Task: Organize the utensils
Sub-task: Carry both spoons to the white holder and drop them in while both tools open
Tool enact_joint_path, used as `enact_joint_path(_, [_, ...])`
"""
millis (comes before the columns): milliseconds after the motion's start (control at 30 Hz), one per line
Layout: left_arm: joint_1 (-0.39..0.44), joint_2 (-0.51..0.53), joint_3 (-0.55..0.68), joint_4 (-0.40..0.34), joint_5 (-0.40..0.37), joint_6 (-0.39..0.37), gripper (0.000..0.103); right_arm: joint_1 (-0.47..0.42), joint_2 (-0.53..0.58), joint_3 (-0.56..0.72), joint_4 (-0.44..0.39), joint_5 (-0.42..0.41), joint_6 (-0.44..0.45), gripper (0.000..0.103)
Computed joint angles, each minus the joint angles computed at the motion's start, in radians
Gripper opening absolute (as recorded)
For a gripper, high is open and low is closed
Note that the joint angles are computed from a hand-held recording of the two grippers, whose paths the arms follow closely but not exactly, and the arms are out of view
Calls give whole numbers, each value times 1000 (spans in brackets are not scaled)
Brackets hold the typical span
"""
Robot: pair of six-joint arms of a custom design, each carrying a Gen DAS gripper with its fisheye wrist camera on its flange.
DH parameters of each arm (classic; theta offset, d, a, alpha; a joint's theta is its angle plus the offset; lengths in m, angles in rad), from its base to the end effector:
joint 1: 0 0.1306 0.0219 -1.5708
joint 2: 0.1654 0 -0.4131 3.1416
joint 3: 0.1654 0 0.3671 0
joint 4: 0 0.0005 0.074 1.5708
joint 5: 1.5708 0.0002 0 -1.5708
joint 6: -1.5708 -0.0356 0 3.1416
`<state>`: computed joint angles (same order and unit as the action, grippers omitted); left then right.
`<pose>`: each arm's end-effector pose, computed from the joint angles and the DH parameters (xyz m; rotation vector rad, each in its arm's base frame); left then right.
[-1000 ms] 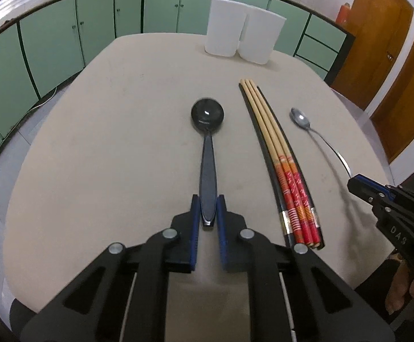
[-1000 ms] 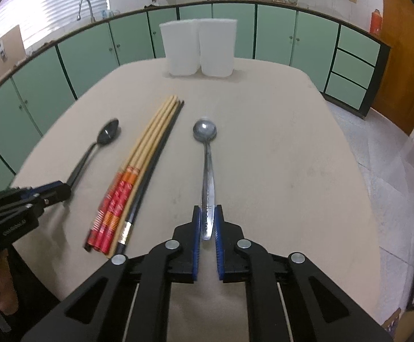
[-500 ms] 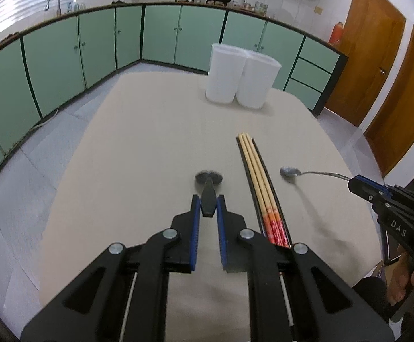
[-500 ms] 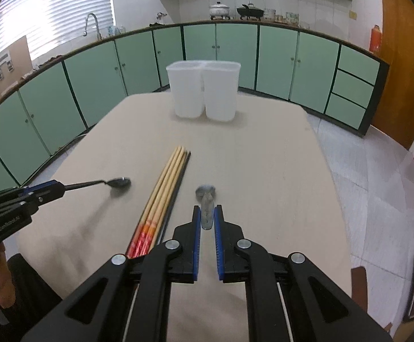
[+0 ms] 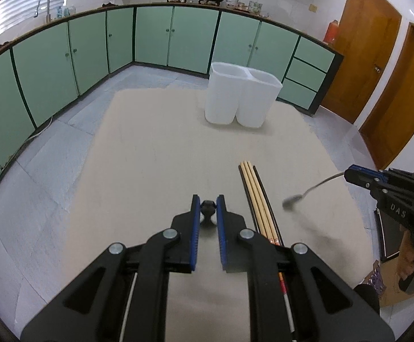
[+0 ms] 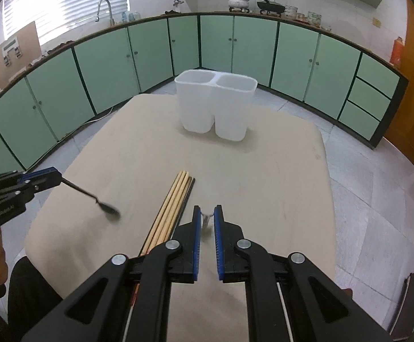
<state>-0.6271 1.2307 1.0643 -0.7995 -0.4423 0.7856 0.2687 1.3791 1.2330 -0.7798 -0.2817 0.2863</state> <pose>0.3101 -0.2066 0.3892 -0.3585 2.3835 -0.0757 0.4209 0.1256 0.4035 -0.7906 2.3476 0.3435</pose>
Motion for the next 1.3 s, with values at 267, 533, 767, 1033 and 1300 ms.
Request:
enact_joint_path(267, [16,5,49,-8,-2,-58,10,5,14,59,-38,-6,14,9])
enact_joint_path(533, [90,59,163,-7,45,-162,10,27,87,207,-103,14,18,9])
enact_joint_path(767, [161,158,343,-12,64,-280,10,38,220,469,-217,21,-9,9])
enact_joint_path(1033, [242,326,580,-10,94,-347,10,52,438,878,-340,58,-80,9])
enact_joint_path(1300, [288,456,649,49,124,-357,10,49,598,1007,-372,94,-127,9])
